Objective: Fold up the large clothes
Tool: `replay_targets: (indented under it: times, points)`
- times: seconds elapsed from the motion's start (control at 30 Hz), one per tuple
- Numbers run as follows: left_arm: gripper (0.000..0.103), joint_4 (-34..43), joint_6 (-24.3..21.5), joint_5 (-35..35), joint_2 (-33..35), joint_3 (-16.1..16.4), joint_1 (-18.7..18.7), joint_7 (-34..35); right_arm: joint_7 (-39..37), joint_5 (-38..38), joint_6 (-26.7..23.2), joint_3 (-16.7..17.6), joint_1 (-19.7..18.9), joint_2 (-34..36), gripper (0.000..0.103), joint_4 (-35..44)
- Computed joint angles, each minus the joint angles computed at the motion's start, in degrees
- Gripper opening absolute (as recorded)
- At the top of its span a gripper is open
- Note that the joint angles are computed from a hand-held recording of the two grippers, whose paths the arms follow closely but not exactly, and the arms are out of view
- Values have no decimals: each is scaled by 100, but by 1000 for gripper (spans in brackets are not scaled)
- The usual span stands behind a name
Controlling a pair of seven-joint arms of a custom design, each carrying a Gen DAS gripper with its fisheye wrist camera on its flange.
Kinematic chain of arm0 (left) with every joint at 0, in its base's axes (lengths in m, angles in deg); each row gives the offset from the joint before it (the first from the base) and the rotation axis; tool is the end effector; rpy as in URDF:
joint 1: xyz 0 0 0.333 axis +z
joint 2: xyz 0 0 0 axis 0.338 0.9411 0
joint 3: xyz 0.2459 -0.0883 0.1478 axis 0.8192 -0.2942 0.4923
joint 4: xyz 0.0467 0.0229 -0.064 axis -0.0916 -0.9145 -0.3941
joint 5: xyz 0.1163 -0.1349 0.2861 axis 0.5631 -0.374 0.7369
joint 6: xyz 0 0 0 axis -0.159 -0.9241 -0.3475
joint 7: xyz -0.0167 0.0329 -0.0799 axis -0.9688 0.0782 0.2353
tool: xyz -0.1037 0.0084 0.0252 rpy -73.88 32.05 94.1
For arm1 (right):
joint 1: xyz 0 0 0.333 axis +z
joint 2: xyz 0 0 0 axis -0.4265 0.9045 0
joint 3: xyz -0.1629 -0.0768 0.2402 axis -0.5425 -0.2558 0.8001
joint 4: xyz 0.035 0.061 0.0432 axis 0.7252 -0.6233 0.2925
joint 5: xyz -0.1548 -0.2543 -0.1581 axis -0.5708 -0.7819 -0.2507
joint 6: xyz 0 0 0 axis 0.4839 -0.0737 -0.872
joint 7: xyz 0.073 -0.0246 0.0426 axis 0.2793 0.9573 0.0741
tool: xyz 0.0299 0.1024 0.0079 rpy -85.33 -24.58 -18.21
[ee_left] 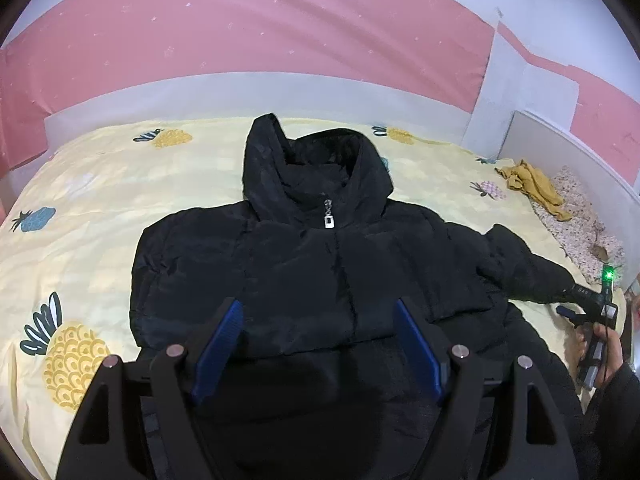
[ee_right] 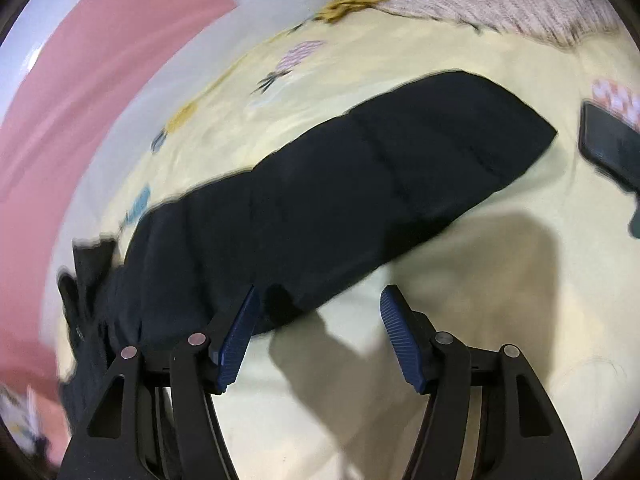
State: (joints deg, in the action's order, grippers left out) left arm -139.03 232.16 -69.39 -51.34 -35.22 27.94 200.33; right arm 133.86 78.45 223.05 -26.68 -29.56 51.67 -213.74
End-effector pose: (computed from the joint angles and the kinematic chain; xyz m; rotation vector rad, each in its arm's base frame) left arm 0.5485 0.0588 0.4205 -1.6762 1.8734 -1.0380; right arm 0.4997 -0.0092 0.3203 -0.8834 2.2265 -0.3528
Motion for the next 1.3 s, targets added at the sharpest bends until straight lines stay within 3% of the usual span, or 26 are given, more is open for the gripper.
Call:
replay_targets:
  times: [0.07, 0.3, 0.33, 0.37, 0.43, 0.5, 0.67, 0.83, 1.0, 1.13, 1.23, 1.3]
  points:
    - [79, 75, 38, 127, 119, 23, -1, -150, 407, -357, 331, 253, -472, 160, 63, 54]
    - [79, 224, 85, 769, 462, -64, 188, -898, 377, 6, 536, -150, -215, 644, 62, 619]
    - [79, 225, 120, 825, 486, -91, 221, -934, 249, 194, 412, -289, -50, 658, 55, 703]
    - [79, 223, 165, 885, 504, -116, 250, -971, 72, 371, 303, -323, 10, 648, 28, 731]
    - [79, 227, 197, 969, 527, -167, 326, -1021, 165, 145, 275, -230, -141, 645, 19, 797]
    - [79, 237, 211, 988, 536, -217, 404, -1049, -295, 521, 294, -525, 277, 472, 14, 733]
    - [79, 213, 204, 1027, 476, -264, 505, -1131, -1389, 1299, 493, -819, 1063, -146, 13, 622]
    - [79, 134, 140, 747, 277, -285, 547, -848, -2226, 1524, 597, -538, 1349, -740, 13, 843]
    - [79, 66, -64, 252, 44, -104, 516, -473, -2175, 687, 211, -46, 1393, -826, 13, 1491]
    - [79, 10, -210, -70, -91, 106, 495, -256, -2152, 50, -378, 364, 1584, -331, 13, 2386]
    - [79, -16, -327, -176, -142, 263, 520, -176, -2433, 98, -886, 316, 2082, 280, 13, 3142]
    - [79, -30, -361, -249, -159, 341, 549, -97, -2580, 97, -1245, 593, 2105, 763, 13, 3671]
